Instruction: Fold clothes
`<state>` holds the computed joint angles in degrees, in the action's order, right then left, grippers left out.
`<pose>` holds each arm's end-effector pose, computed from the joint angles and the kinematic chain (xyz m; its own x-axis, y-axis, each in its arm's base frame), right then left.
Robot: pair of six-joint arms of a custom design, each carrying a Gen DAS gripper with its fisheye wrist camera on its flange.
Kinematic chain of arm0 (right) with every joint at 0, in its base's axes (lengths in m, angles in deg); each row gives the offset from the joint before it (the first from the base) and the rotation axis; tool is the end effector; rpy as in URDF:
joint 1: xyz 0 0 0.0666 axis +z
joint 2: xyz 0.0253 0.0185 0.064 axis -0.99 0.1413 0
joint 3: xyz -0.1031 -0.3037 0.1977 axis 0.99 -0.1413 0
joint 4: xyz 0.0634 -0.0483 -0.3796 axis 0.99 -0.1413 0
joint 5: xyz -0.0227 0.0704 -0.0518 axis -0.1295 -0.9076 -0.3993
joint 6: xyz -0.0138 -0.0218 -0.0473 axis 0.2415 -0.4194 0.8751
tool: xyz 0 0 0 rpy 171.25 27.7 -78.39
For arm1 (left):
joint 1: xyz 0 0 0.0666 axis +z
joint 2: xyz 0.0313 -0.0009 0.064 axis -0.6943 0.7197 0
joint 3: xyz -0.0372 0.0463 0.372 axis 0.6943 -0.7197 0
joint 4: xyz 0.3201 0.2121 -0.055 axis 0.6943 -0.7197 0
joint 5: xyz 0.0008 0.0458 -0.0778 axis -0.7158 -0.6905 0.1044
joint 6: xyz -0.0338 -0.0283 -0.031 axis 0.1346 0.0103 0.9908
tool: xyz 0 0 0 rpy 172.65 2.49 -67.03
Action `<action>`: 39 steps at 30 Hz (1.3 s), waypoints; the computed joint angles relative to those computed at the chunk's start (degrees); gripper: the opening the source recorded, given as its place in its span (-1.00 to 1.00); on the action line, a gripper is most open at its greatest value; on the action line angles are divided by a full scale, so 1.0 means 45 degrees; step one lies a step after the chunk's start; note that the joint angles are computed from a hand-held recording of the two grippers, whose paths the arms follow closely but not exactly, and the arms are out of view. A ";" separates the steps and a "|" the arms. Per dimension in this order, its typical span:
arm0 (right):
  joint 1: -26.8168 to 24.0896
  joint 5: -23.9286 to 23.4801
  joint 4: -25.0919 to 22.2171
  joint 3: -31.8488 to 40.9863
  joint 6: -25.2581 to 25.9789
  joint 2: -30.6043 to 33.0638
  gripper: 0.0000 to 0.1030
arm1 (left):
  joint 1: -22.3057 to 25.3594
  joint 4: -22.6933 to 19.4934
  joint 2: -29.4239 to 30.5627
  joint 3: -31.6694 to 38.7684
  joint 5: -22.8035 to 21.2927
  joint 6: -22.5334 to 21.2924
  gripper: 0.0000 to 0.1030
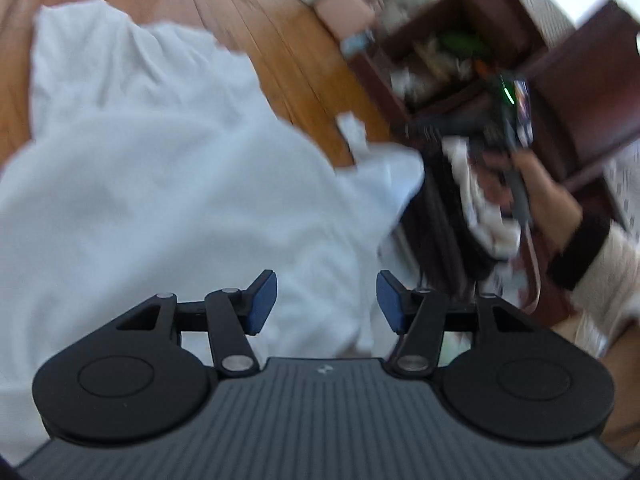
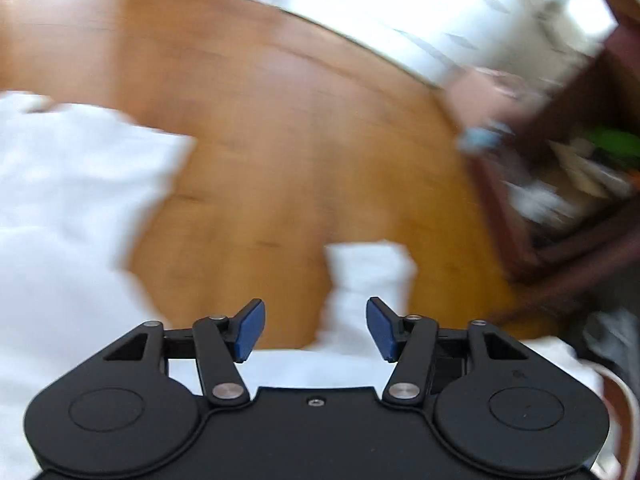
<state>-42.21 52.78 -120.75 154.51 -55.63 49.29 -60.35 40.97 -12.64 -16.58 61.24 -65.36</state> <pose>0.2881 0.2115 0.4586 -0.8838 -0.0902 -0.4591 0.0988 0.9231 -0.3716 0.3435 -0.1322 0.3335 -0.8602 0.2119 -0.4639 0.5084 0.4274 -0.7476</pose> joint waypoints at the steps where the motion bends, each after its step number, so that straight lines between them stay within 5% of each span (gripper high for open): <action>1: -0.0037 -0.0723 0.0642 0.0153 0.0458 0.0093 0.24 | 0.0213 0.0612 0.0006 -0.0102 0.0095 0.0722 0.10; 4: -0.0308 -0.2917 0.2042 0.0471 0.0944 0.0442 0.25 | 0.0639 0.1710 0.0048 -0.0229 -0.0656 0.2204 0.10; 7: -0.0829 -0.5006 0.2636 0.0762 0.0465 0.0925 0.25 | 0.0974 0.1797 -0.0025 -0.0175 -0.1953 0.2246 0.10; 10: -0.1821 -0.7822 0.1577 0.2259 -0.0372 0.2334 0.20 | 0.1220 0.1834 -0.0156 -0.0030 -0.3702 0.1858 0.09; 12: -0.2167 -0.8792 0.0648 0.3548 -0.0510 0.3286 0.20 | 0.1309 0.1889 -0.0092 0.0217 -0.4733 0.1670 0.05; 15: -0.2250 -0.8442 -0.0365 0.5899 0.0690 0.4984 0.21 | 0.1111 0.1549 0.0513 0.1150 -0.5610 0.1037 -0.03; 18: -0.2351 -0.8024 0.0143 0.7024 0.1784 0.6148 0.21 | 0.0762 0.1289 0.1428 0.2300 -0.6130 0.0353 -0.10; 21: -0.2514 -0.7628 0.2150 0.5932 0.1982 0.5836 0.18 | 0.0222 0.0903 0.2612 0.3565 -0.7126 -0.0115 -0.13; 26: -0.2816 -0.6473 0.5535 0.3009 0.1149 0.4755 -0.34 | -0.0646 0.0814 0.4203 0.4937 -0.9180 -0.1027 -0.10; 31: -0.3088 -0.6077 0.7491 0.0694 -0.0361 0.3981 -0.25 | -0.0789 -0.0105 0.5767 0.6285 -0.8380 -0.0945 0.10; 32: -0.3160 -0.6219 0.7763 0.0381 -0.0634 0.3879 -0.24 | -0.0789 -0.0149 0.5856 0.6353 -0.8312 -0.0992 -0.54; 33: -0.3239 -0.6370 0.8000 0.0105 -0.0896 0.3794 -0.15 | -0.0790 -0.0063 0.5767 0.6283 -0.8440 -0.1131 -0.94; 35: -0.3414 -0.6765 0.8268 -0.0159 -0.1267 0.3755 -0.07 | -0.0619 0.0915 0.5045 0.5558 -0.8556 -0.0751 -0.92; 39: -0.3559 -0.7236 0.8167 -0.0009 -0.0761 0.3811 -0.07 | 0.0712 0.3317 0.2858 0.3163 -0.8172 0.2135 -0.92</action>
